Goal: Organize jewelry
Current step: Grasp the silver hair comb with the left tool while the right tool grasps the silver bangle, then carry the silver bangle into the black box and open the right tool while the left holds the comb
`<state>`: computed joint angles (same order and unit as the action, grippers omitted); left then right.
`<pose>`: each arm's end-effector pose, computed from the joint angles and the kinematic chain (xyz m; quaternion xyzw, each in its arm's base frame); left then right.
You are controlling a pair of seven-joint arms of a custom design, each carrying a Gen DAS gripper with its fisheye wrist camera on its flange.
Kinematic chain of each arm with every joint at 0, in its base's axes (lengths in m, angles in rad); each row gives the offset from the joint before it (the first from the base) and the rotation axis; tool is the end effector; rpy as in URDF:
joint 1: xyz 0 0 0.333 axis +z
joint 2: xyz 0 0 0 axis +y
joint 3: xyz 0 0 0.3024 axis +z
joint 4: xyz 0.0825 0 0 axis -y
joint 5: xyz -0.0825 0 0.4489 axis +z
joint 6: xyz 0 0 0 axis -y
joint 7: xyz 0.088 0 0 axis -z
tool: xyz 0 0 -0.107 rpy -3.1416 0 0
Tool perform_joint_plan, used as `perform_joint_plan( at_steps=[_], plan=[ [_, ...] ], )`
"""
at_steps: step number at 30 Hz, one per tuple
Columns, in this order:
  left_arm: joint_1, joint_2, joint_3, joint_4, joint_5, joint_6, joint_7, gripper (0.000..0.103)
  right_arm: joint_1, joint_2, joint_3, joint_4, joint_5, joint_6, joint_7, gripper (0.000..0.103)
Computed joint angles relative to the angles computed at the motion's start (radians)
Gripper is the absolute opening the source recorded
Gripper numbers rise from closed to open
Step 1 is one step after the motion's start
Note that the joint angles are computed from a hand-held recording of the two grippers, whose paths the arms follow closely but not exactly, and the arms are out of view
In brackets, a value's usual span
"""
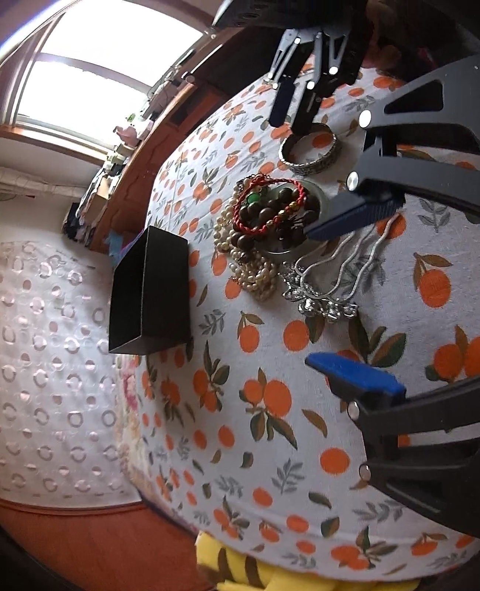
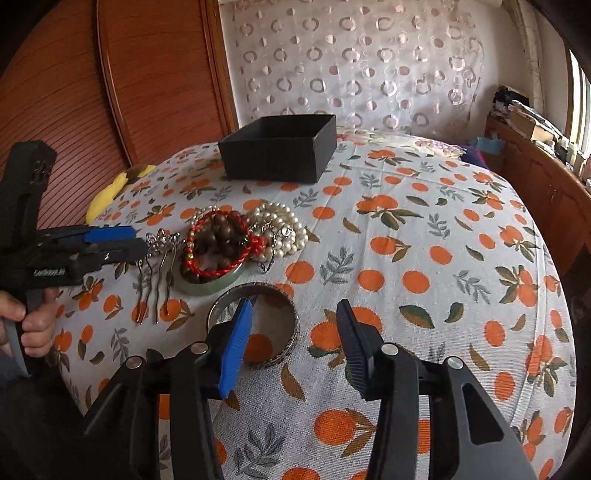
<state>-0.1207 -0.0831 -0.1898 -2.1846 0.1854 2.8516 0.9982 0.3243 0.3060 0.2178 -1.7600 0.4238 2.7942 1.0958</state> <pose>0.5898 -0.2014 0.4650 -0.6891 0.6236 -0.3205 0.1832 0.6491 0.3525 0.4344 -0.8243 0.4158 -0.1157 0.3665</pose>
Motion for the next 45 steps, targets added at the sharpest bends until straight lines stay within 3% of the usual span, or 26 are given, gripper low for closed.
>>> perform_joint_plan(
  at_steps=[3,7,14,19,28,33,37,45],
  plan=[
    [-0.017,0.018,0.016,0.015,-0.127,-0.001,0.094,0.050,-0.001,0.004,0.000,0.006,-0.002,-0.015,-0.001,0.050],
    [-0.021,0.040,0.018,0.035,-0.199,-0.009,0.151,0.045,-0.002,0.008,-0.001,0.013,-0.003,-0.027,-0.003,0.050],
    [-0.015,0.050,0.018,0.035,-0.224,0.014,0.170,0.019,-0.002,0.013,-0.002,0.017,-0.003,-0.030,-0.004,0.050],
    [-0.015,0.021,0.018,0.000,-0.238,0.068,0.178,0.010,-0.005,0.018,0.000,0.022,0.005,-0.029,-0.007,0.050],
    [0.026,-0.034,-0.019,-0.035,-0.019,0.116,0.011,0.007,-0.005,0.017,-0.001,0.025,0.002,-0.049,-0.018,0.050],
    [0.093,-0.065,-0.069,-0.037,0.200,0.119,-0.171,0.007,0.018,0.028,-0.026,0.045,-0.062,-0.078,0.015,0.031],
    [0.119,-0.078,-0.085,-0.027,0.324,0.112,-0.272,0.007,0.025,0.037,-0.033,0.056,-0.108,-0.077,0.034,0.008],
    [0.127,-0.072,-0.078,0.004,0.437,0.097,-0.350,0.007,0.012,0.019,-0.015,0.032,-0.102,-0.038,-0.007,0.005]
  ],
)
